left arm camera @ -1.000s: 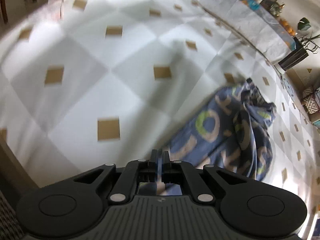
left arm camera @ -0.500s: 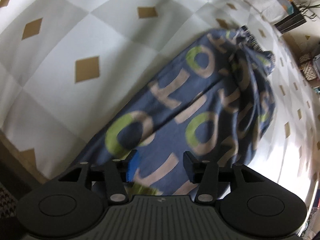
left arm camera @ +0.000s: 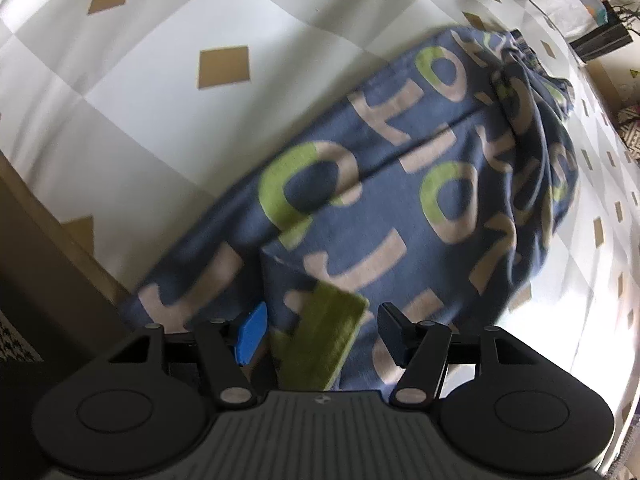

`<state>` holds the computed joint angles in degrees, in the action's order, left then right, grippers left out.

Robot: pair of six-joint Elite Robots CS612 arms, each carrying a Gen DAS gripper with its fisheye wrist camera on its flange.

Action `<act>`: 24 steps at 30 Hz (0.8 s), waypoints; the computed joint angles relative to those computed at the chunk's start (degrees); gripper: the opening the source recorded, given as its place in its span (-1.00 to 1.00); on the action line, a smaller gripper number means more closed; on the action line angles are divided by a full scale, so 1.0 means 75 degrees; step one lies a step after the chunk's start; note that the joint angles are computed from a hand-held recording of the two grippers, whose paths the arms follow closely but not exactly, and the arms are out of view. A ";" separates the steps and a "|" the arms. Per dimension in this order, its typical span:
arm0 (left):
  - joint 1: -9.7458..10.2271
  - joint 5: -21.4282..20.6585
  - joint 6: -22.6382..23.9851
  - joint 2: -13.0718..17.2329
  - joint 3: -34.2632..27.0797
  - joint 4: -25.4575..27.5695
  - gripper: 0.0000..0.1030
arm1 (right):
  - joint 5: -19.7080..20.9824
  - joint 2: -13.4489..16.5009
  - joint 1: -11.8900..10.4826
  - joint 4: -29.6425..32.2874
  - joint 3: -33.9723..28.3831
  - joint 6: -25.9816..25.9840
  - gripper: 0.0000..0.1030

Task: Fold clothes
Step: 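Lower the cuff beside the left gripper and open the right gripper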

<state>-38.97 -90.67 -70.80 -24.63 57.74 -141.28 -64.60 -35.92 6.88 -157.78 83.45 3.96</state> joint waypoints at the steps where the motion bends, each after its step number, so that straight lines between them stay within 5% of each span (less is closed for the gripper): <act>1: -0.0020 -0.0011 0.0025 -0.0003 0.0007 -0.0026 0.18 | -0.0086 0.0002 0.0003 -0.0108 0.0020 0.0055 0.28; 10: -0.0202 0.0178 0.0405 0.0012 -0.0027 0.0155 0.33 | -0.1910 0.0049 0.0214 -0.0476 -0.0023 -0.0080 0.35; 15: -0.0283 0.0511 0.0475 -0.0025 0.0097 0.0020 0.28 | -0.1945 0.0049 0.0149 -0.0530 0.0017 0.0263 0.36; 24: -0.0414 0.1183 0.0703 -0.0096 0.0164 0.0257 -0.54 | -0.1684 0.0052 -0.0014 -0.0612 0.0091 0.1083 0.36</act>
<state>-42.08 -81.79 -65.52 -25.35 58.97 -139.35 -77.23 -35.53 6.78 -162.37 84.13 12.08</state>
